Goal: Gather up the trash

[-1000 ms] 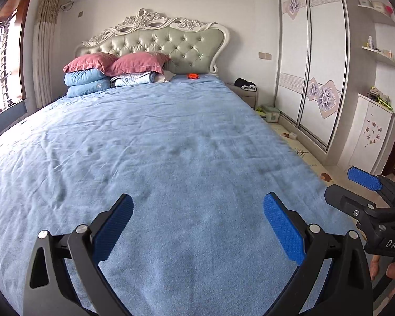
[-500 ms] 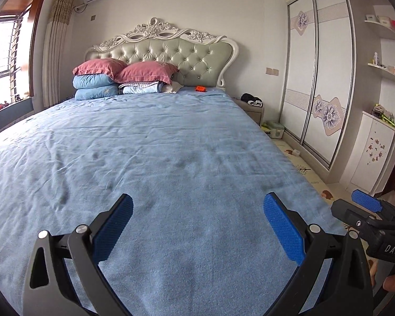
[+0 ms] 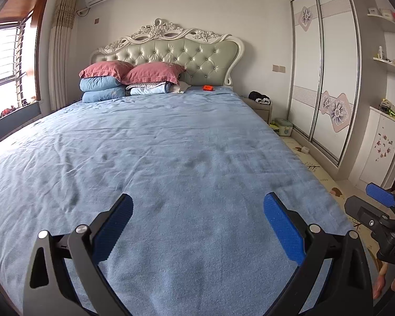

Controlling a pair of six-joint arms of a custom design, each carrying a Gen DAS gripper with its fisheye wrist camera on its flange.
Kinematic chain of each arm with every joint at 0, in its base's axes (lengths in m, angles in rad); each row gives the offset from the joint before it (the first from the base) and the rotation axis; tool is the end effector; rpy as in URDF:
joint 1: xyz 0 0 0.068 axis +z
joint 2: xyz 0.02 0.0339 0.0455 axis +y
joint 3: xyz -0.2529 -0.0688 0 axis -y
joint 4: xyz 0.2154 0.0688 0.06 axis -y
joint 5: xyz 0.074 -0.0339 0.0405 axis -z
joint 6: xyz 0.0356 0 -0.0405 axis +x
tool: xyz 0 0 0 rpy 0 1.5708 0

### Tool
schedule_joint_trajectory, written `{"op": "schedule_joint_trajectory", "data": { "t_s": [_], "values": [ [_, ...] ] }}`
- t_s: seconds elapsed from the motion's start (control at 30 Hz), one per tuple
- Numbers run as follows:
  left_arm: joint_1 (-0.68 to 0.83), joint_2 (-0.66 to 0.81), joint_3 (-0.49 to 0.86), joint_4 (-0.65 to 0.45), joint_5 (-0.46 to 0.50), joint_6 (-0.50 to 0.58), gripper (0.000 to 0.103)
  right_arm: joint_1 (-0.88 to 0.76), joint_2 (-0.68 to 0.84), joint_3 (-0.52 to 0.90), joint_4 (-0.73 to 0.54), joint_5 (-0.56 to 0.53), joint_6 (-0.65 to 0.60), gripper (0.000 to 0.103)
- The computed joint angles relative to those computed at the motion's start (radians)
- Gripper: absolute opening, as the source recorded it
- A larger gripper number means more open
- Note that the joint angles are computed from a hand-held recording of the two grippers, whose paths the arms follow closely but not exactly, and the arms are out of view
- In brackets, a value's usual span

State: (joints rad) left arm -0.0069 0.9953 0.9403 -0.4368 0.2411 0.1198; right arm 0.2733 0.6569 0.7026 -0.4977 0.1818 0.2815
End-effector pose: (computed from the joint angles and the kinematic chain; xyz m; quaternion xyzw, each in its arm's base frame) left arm 0.1964 -0.0099 0.3225 0.1156 0.8461 -0.0742 0.5150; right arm 0.1271 0.0290 0.2901 0.0516 0.8439 0.0707 0.5294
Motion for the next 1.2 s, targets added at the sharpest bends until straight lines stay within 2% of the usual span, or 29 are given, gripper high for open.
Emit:
{"op": "schedule_joint_trajectory", "data": {
  "t_s": [0.27,0.6,1.2],
  "values": [
    [0.025,0.003,0.010,-0.008,0.034,0.007,0.099,0.060,0.045,0.023,-0.015,0.048,0.004,0.095],
    [0.020,-0.017,0.012,-0.008,0.018,0.019,0.099,0.099,0.053,0.030,-0.018,0.077,0.015,0.095],
    [0.026,0.006,0.030,-0.025,0.025,0.028,0.099,0.072,0.063,0.029,-0.017,0.053,0.015,0.095]
  ]
}}
